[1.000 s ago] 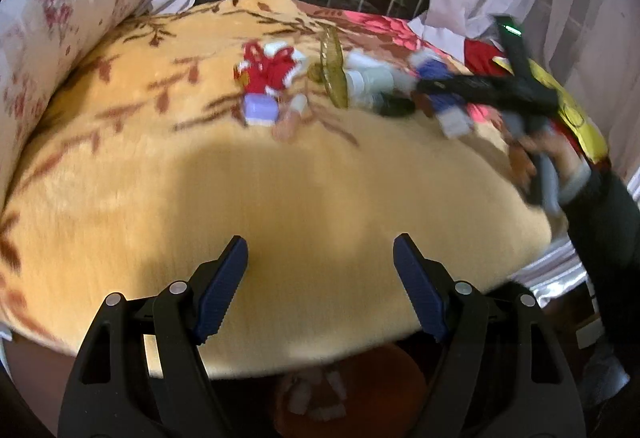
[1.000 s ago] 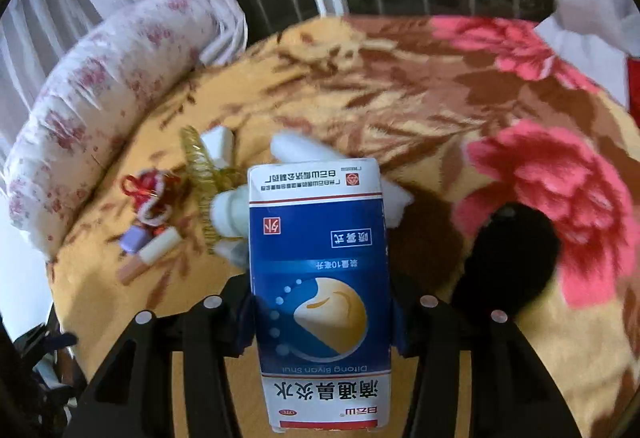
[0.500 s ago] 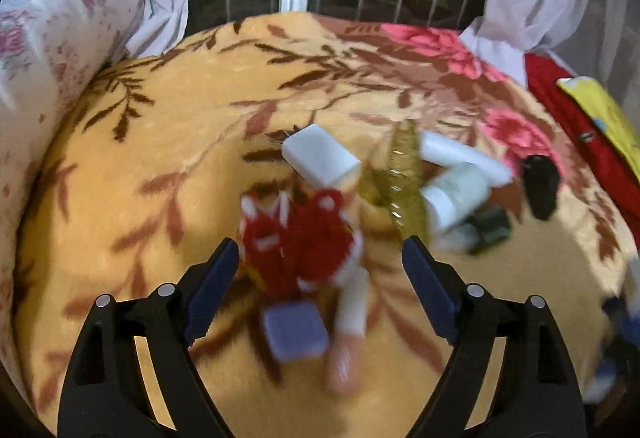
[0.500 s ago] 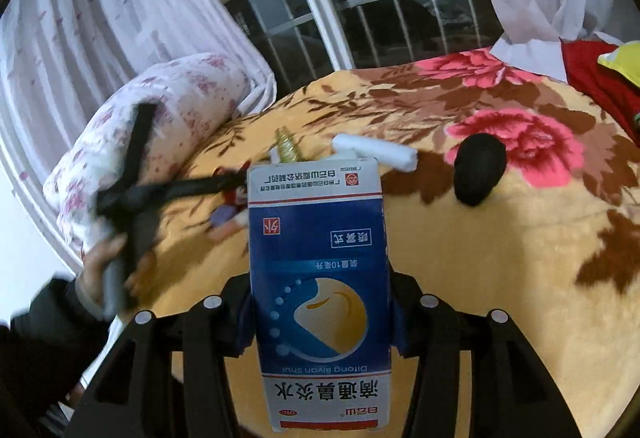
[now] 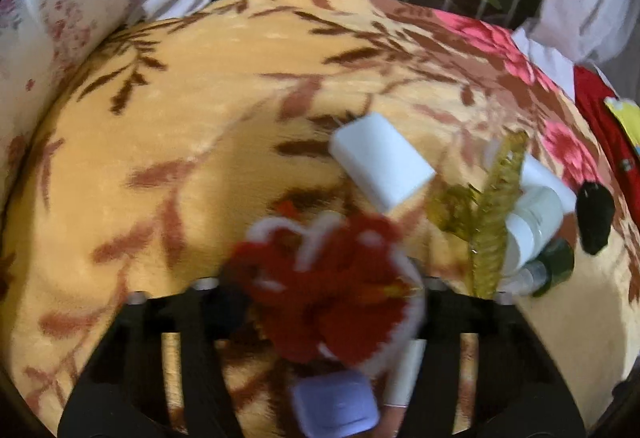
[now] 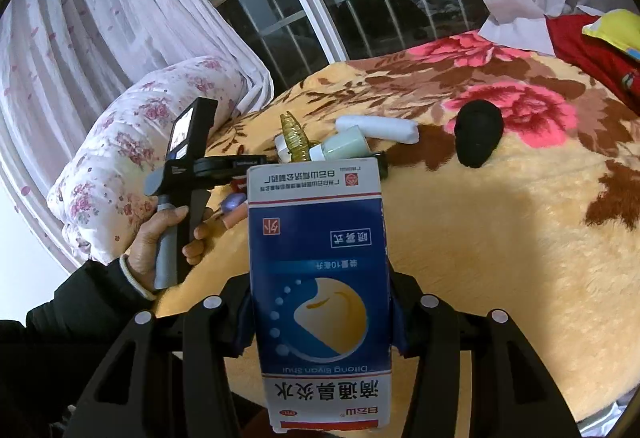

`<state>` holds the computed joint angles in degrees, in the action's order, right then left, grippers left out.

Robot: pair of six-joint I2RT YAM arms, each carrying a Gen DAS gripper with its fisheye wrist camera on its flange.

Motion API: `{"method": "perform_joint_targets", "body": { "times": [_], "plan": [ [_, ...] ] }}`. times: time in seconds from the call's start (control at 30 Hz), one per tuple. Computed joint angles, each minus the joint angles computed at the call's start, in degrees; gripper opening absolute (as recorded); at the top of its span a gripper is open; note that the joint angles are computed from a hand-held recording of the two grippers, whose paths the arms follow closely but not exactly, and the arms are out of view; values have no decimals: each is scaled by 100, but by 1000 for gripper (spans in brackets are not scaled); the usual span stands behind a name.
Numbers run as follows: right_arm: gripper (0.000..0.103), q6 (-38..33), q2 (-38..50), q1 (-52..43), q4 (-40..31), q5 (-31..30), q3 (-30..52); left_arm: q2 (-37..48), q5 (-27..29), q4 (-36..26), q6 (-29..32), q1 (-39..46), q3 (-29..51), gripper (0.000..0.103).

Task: Collect trash
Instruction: 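Grasp the red knotted ornament with the left tool, then lower both tools over the orange bin and release the ornament and box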

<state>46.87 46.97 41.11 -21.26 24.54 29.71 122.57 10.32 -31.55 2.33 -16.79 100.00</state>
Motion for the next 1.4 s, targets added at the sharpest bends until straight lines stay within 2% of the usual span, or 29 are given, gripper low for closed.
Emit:
{"method": "perform_joint_targets", "body": {
  "times": [0.1, 0.23, 0.43, 0.73, 0.87, 0.97, 1.03, 1.13, 1.4],
  "plan": [
    [50, 172, 69, 235, 10, 98, 10, -133, 379, 135, -190, 195, -163, 24],
    [50, 397, 162, 618, -71, 251, 57, -752, 501, 501, -177, 253, -839, 24],
    [50, 736, 280, 1301, -251, 699, 195, -2601, 781, 921, 205, 361, -2397, 24],
    [51, 1512, 646, 2683, -986, 1750, 742, -5978, 974, 469, 934, 382, -4716, 24],
    [51, 2192, 959, 3321, -1494, 2124, 958, -7294, 1000, -9, 1232, 400, -5587, 24],
    [51, 2999, 1397, 3863, -1984, 2274, 1107, -8071, 963, -480, 1369, 369, -6178, 24],
    [51, 3422, 1675, 4147, -2185, 2288, 1161, -8316, 1046, -749, 1447, 420, -6518, 24],
    [51, 3816, 2025, 4373, -2131, 1989, 1088, -8253, 1254, -960, 1605, 538, -7043, 24],
    [51, 4204, 2741, 4360, -950, 735, 444, -7019, 947, -177, 1689, 257, -8040, 24]
  ]
}}
